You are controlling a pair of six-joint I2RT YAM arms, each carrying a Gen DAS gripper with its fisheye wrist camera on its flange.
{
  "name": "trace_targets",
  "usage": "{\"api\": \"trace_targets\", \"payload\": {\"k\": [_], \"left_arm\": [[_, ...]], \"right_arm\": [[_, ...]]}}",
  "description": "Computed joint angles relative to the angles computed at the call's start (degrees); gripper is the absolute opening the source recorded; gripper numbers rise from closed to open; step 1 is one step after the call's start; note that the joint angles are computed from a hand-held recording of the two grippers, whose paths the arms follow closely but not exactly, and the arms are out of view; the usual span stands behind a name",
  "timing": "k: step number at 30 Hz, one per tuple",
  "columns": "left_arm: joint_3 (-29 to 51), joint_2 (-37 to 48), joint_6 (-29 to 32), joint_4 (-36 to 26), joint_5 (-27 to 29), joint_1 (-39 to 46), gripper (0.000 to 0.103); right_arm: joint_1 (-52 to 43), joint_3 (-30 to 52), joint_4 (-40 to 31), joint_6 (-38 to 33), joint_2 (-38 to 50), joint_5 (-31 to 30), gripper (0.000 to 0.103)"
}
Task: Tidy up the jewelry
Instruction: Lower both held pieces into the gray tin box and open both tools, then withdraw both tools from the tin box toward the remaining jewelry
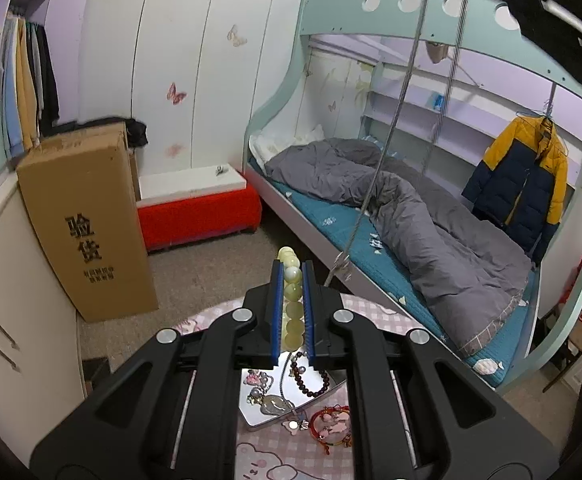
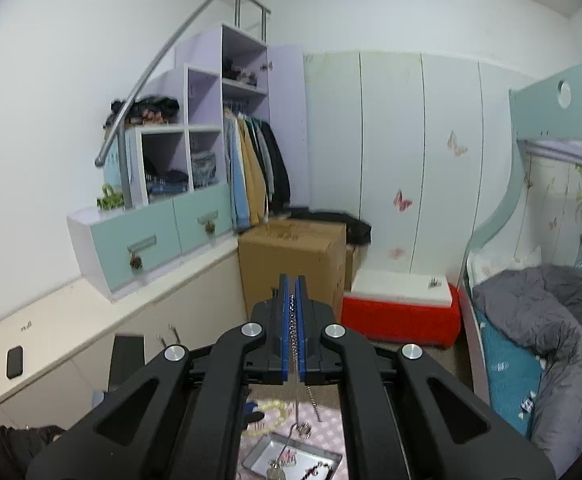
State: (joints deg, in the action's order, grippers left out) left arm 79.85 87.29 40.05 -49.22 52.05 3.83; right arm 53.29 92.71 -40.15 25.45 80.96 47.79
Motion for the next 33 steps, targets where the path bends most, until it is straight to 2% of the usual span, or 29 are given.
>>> {"api": "trace_targets", "payload": {"k": [5, 8, 9, 11, 12, 13, 14, 15, 18, 21, 27, 33], "left_arm": [[-2.8, 4.9, 0.8, 1.9, -5.9, -3.7, 0.009], [-5.9, 8.6, 0.0, 6.1, -12.9, -6.7, 0.010], [-7.0, 8.9, -1.0, 7.9, -15.6, -7.4, 0.010], [-8.6, 9.5, -3.1, 10.8, -19.6, -8.0, 0.018], [-9.5, 9.5, -4.1, 12.2, -20.9, -7.7, 0.049], [-10.8, 8.7, -4.8, 13.7, -20.9, -7.0, 0.091], [-12.8, 7.3, -5.6, 16.4, -20.2, -6.1, 0.098], [-15.8, 5.0, -5.9, 20.0, -18.1, -4.4, 0.097], [-17.0, 3.6, -4.4, 20.2, -17.9, -2.8, 0.098], [-19.2, 2.0, -5.4, 22.7, -19.1, -1.6, 0.098], [-18.7, 1.3, -5.6, 20.7, -16.7, 2.4, 0.098], [-20.0, -2.4, -4.6, 19.5, -13.2, 6.6, 0.098]], "right_arm": [[-6.4, -15.6, 6.1, 8.1, -1.8, -11.0, 0.001], [-12.3, -25.7, 12.7, 13.6, -0.6, -20.9, 0.002], [-13.4, -27.6, 14.1, 15.1, -0.2, -22.8, 0.005], [-15.7, -32.1, 16.8, 19.6, 1.2, -26.5, 0.010], [-16.3, -34.0, 18.0, 21.4, 1.5, -27.6, 0.038], [-16.3, -35.0, 18.9, 22.7, 1.6, -27.7, 0.088], [-15.6, -37.2, 21.0, 24.4, 0.9, -25.8, 0.095], [-15.2, -38.5, 22.2, 25.5, 0.4, -25.0, 0.096], [-14.3, -40.6, 23.4, 29.7, -0.1, -23.5, 0.096], [-13.6, -41.0, 22.6, 31.8, -1.0, -22.3, 0.096], [-10.6, -40.0, 20.1, 32.9, -1.9, -17.8, 0.096], [-5.1, -37.6, 13.7, 35.0, -4.2, -10.4, 0.096]]}}
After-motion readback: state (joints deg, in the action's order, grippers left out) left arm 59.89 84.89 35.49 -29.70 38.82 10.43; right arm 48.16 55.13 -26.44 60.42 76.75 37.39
